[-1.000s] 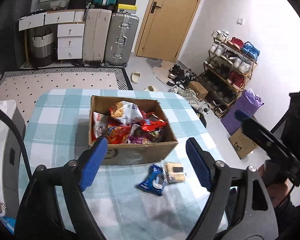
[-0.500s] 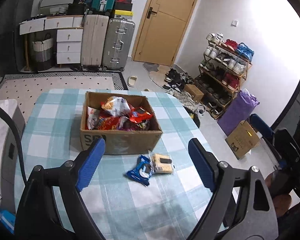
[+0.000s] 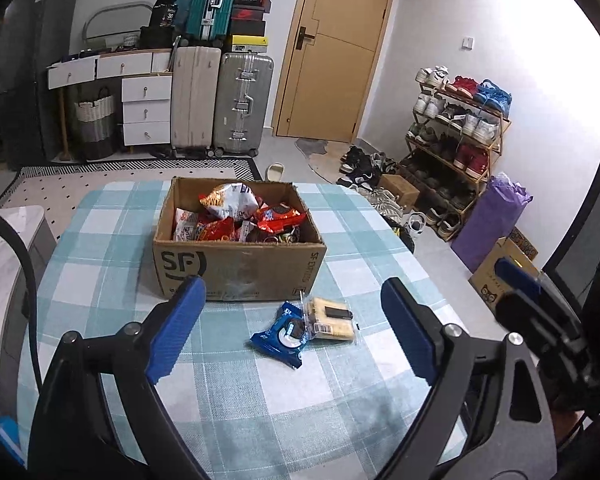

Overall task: Organize snacks
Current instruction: 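Withdraw both open tools from the box toward the blue and cracker packs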

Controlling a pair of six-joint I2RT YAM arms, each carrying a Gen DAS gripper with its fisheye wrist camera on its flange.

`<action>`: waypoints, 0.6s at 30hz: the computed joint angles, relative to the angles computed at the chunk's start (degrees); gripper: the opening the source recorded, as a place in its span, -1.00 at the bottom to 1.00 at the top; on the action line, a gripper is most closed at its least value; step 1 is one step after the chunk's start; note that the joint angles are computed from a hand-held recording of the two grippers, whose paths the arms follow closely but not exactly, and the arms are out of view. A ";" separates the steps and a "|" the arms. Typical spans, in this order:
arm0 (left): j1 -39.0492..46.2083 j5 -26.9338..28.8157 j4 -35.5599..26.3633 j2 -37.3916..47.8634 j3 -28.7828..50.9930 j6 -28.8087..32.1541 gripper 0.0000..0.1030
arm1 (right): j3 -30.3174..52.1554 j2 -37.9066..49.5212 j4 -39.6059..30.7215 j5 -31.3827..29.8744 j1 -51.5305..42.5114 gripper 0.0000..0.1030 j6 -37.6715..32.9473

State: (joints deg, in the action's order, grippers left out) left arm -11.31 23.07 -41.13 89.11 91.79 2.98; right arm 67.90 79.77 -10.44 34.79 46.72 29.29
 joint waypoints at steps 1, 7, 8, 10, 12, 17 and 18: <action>-0.14 0.26 1.65 -0.51 -1.74 -0.16 0.72 | -0.73 0.25 0.53 -0.24 -0.05 0.99 0.64; -1.94 -3.28 12.62 -2.89 -13.10 -0.33 0.98 | -6.35 1.43 3.67 -1.30 -1.33 0.99 3.56; -2.03 -3.50 14.22 -3.01 -14.69 -0.59 0.98 | -7.29 1.71 4.68 -1.72 -1.55 0.99 3.89; -2.70 -5.18 15.91 -2.07 -16.57 -0.21 0.98 | -8.28 3.00 5.49 -3.70 -2.53 0.99 5.16; -2.83 -5.87 17.96 -0.81 -18.57 0.00 0.98 | -8.31 4.65 5.58 -5.37 -3.35 0.99 6.58; -2.88 -8.16 24.70 2.66 -22.64 -0.72 0.98 | -7.95 8.88 5.58 -8.70 -5.56 0.99 9.40; -2.80 -8.50 25.43 3.33 -22.90 -0.44 0.98 | -7.64 9.76 5.32 -9.54 -6.05 0.99 10.05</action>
State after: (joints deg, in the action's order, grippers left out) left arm -14.12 14.57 -15.70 92.44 68.89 2.54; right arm 60.26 89.54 -5.12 25.24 40.67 39.34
